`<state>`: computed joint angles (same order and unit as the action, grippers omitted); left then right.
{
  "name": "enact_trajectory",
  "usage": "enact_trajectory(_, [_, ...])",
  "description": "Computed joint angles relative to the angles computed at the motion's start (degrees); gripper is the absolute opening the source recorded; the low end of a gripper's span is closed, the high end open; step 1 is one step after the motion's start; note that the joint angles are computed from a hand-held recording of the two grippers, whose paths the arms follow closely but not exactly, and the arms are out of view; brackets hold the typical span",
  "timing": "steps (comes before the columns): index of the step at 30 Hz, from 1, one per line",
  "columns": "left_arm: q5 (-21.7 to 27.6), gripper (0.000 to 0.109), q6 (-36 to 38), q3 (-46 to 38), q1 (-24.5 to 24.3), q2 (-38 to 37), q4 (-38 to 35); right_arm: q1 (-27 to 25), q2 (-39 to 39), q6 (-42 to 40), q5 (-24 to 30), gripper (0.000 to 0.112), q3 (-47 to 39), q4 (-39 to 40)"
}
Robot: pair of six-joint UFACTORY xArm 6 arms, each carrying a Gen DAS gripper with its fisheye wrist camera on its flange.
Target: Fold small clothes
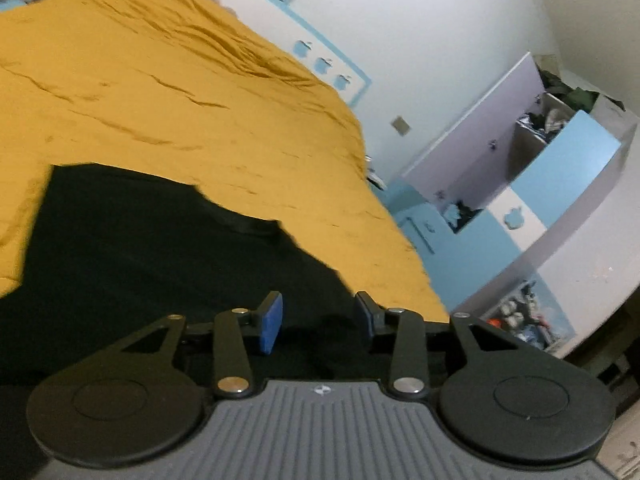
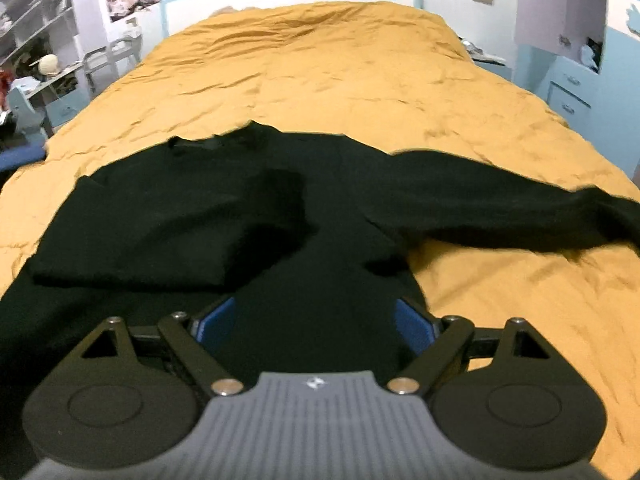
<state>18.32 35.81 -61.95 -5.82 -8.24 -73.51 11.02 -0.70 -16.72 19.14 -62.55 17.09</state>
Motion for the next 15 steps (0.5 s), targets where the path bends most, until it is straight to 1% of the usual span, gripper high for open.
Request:
enact_trajectory(1, [0.1, 0.047, -1.0, 1.4, 0.5, -1.1, 1.3, 0.2, 1.3, 1.6, -0.5, 0.082, -1.1, -2.2])
enact_trajectory(2, [-1.0, 0.048, -4.4, 1.9, 0.2, -0.8, 4.9, 0.2, 2.8, 1.6, -0.4, 0.082, -2.7, -1.9])
enact_trajectory(3, [-1.8, 0.049, -8.4, 3.5, 0.4, -1.6, 8.9, 0.1, 4.2, -0.3, -0.3, 0.082, -4.1, 0.7])
enact_trajectory(5, [-1.9, 0.049, -13.7, 6.4, 1.9, -3.1, 13.0, -0.7, 8.3, -5.9, 2.3, 0.081, -9.3, 9.2])
enact_trajectory(6, [-1.9, 0.049, -14.9, 7.8, 2.6, -3.7, 13.0, -1.7, 11.2, -6.6, 5.5, 0.080, -13.5, 12.9])
enact_trajectory(7, [-1.8, 0.049, -16.3, 9.1, 3.3, -4.1, 12.9, -2.6, 14.0, -4.8, 7.2, 0.080, -17.0, 14.3])
enact_trajectory(8, [-1.1, 0.049, -16.9, 10.1, 4.5, -5.0, 12.8, -3.2, 15.6, -1.9, 7.7, 0.079, -19.2, 13.9])
enact_trajectory(10, [-0.6, 0.049, -15.9, 13.1, 6.3, -7.1, 10.3, -4.3, 20.3, -0.7, 8.6, 0.078, -25.1, 15.4])
enact_trajectory(11, [-0.5, 0.049, -15.8, 13.8, 6.8, -7.5, 9.2, -4.9, 22.7, -0.1, 10.5, 0.078, -28.4, 15.2])
enact_trajectory(13, [-0.5, 0.049, -15.0, 14.3, 7.2, -7.0, 7.3, -6.2, 27.0, -1.7, 16.4, 0.078, -34.7, 17.6])
enact_trajectory(15, [0.2, 0.049, -15.1, 15.5, 7.9, -7.4, 7.5, -6.8, 31.4, 2.3, 19.9, 0.078, -40.2, 16.9])
